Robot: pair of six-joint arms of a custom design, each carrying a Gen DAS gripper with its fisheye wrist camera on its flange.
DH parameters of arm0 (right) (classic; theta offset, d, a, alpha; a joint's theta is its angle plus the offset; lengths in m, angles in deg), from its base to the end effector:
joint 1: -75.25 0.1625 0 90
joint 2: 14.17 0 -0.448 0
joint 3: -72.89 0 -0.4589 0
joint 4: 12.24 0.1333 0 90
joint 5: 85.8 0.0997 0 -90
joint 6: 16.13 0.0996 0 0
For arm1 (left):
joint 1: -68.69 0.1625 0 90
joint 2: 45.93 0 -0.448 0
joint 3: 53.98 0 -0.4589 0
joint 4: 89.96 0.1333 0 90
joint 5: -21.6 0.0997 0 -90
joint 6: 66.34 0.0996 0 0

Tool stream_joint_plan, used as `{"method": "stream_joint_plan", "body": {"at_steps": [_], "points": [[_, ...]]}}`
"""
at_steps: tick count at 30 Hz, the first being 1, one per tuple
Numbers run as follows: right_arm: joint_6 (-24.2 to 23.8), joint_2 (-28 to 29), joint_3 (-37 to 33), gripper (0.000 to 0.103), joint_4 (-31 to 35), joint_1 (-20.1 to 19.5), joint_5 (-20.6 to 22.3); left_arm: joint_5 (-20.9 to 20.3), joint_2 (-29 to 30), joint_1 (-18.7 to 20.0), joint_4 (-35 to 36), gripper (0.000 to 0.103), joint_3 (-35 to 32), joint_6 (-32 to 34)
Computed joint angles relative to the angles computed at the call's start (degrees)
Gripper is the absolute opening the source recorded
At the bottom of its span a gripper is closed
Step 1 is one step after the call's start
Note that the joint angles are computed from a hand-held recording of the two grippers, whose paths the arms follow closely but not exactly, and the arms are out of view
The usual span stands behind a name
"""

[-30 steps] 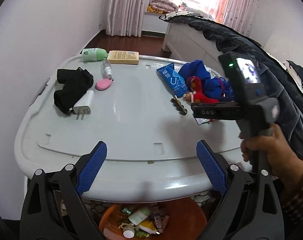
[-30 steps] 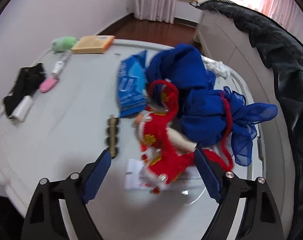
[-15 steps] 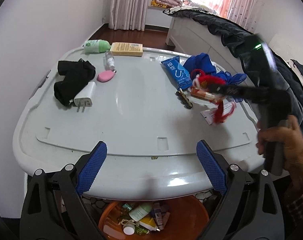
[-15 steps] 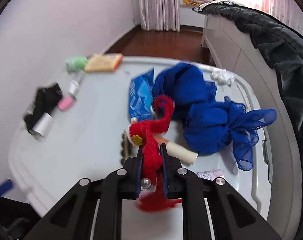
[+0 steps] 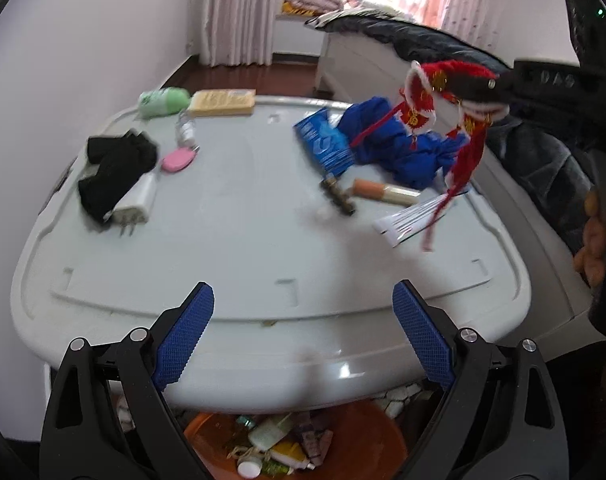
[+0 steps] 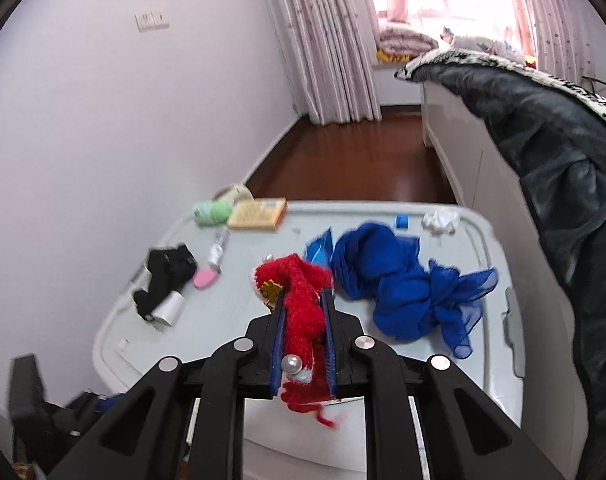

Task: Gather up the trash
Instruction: 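Grasp the white toothpaste tube with the left tool while the right tool holds the ornament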

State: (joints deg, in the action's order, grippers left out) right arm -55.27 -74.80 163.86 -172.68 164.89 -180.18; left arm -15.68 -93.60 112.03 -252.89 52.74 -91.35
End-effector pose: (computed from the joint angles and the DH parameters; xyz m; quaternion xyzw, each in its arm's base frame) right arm 0.1209 -0.7568 0.3094 0.2993 -0.8898 0.3103 0.1496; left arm -0.3261 -0.6000 0.0655 0.1144 0.8837 -0.3458 0.2939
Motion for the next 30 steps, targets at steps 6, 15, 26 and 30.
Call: {"method": "stream_joint_plan", "body": {"at_steps": [6,15,26,30], "points": [[-0.01,-3.43,1.68,0.016,-1.64,-0.34,1.02,-8.35,5.43,1.98,-5.05,0.089,-6.99,11.26],[1.53,-6.37,1.95,0.018,-2.08,-2.74,3.82,-13.22,16.19,5.49,1.64,0.089,-21.37,25.70],[1.92,-6.34,1.22,0.018,-0.56,-4.07,4.27,-9.92,20.84,6.74,8.32,0.032,-28.00,23.56],[2.15,-6.29,1.20,0.018,-0.58,-4.12,4.47,-9.54,19.61,6.25,11.17,0.010,-27.21,20.32]]}}
